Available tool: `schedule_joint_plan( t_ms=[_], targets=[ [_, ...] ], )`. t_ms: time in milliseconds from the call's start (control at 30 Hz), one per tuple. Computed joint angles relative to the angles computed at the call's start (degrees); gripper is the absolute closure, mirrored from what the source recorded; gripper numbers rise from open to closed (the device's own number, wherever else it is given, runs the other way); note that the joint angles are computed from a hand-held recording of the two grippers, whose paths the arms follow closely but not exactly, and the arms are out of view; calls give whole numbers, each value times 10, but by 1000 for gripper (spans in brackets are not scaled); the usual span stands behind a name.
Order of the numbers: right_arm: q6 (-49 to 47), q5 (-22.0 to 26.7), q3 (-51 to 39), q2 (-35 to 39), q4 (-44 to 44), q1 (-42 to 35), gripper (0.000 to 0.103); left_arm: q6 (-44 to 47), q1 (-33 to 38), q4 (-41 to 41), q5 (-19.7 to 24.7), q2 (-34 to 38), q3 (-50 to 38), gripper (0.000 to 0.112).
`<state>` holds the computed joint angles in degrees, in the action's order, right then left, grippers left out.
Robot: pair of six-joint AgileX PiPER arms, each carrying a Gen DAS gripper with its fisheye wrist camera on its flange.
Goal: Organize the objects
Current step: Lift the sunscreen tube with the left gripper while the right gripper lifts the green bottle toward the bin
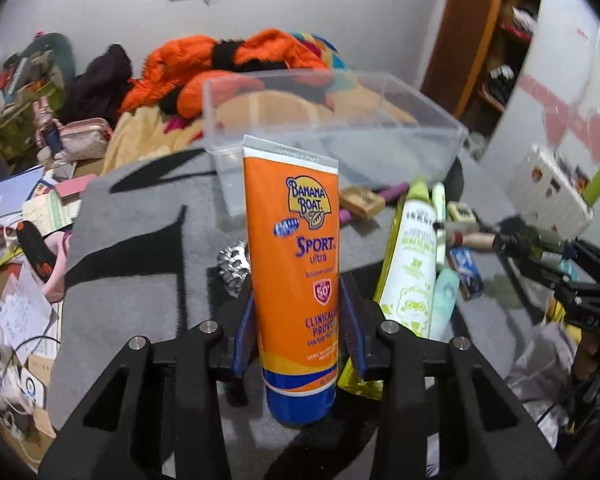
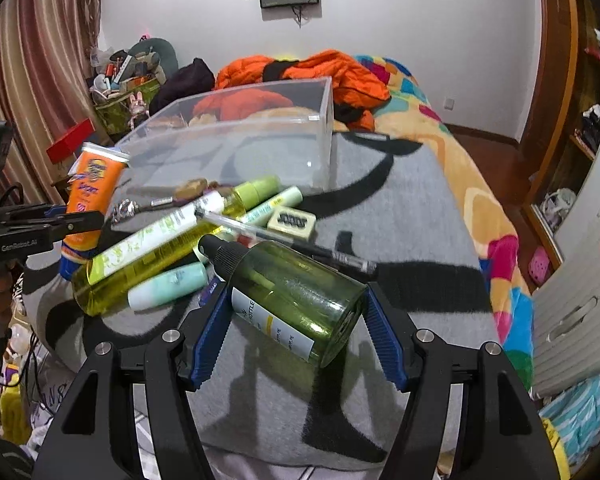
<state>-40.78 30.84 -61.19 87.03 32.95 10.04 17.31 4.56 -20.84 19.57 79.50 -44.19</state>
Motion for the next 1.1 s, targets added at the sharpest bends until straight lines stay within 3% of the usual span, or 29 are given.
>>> schedule_joint_plan(
  t_ms=[133, 700, 1100],
  targets=[
    [-2, -1, -12, -2, 10, 6, 41, 91, 20, -119, 2, -33, 18, 84],
    [-19, -21, -75, 13, 24, 43, 41, -29, -3, -18, -8, -91, -6, 86],
    [-5, 12, -203, 89, 35, 48, 41, -50, -1, -15, 1, -56, -91, 86]
  ],
)
